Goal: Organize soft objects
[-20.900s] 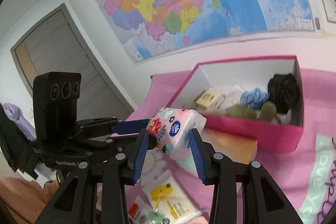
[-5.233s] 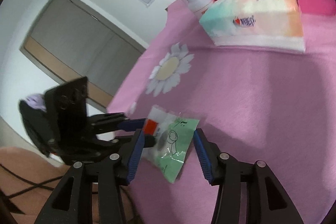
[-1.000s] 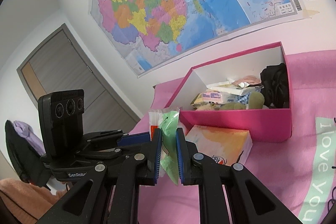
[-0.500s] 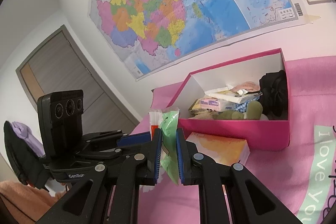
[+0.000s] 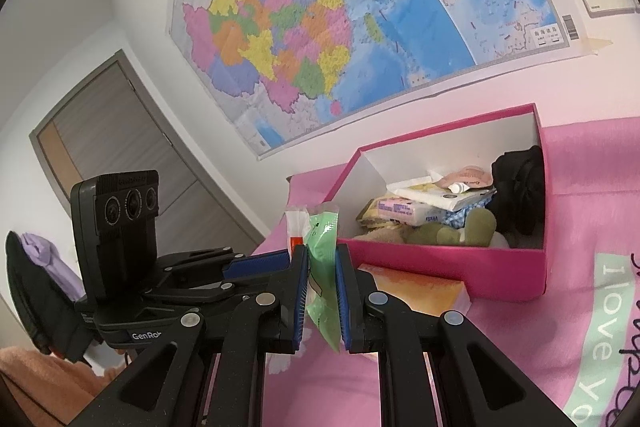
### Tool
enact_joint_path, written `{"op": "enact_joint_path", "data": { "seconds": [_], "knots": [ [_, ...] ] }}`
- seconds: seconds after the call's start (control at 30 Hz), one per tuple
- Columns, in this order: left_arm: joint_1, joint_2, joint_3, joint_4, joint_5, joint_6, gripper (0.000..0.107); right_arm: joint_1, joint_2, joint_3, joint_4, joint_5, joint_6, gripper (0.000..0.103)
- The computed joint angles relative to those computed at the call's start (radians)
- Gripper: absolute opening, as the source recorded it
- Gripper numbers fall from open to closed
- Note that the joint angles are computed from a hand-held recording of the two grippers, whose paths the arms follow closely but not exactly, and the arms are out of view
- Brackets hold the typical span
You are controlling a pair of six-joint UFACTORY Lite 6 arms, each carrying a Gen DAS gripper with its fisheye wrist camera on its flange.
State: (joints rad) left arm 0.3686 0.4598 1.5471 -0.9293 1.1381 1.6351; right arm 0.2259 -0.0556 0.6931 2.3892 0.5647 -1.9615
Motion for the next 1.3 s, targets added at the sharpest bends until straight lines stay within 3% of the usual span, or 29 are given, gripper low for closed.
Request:
{"op": "enact_joint_path", "data": {
  "seconds": [0.7,1.3],
  "knots": [
    [-0.032,0.037,0.064,-0.003,0.005,-0.040,0.028,-0.003,0.016,0.038,-0.001,-0.011,-0.005,0.012],
    [-0.065,0.075,0.057,0.041,-0.056,-0.068,0.028,-0.035,0.138,0.101,-0.037,0.033,0.037,0.012]
  ]
}}
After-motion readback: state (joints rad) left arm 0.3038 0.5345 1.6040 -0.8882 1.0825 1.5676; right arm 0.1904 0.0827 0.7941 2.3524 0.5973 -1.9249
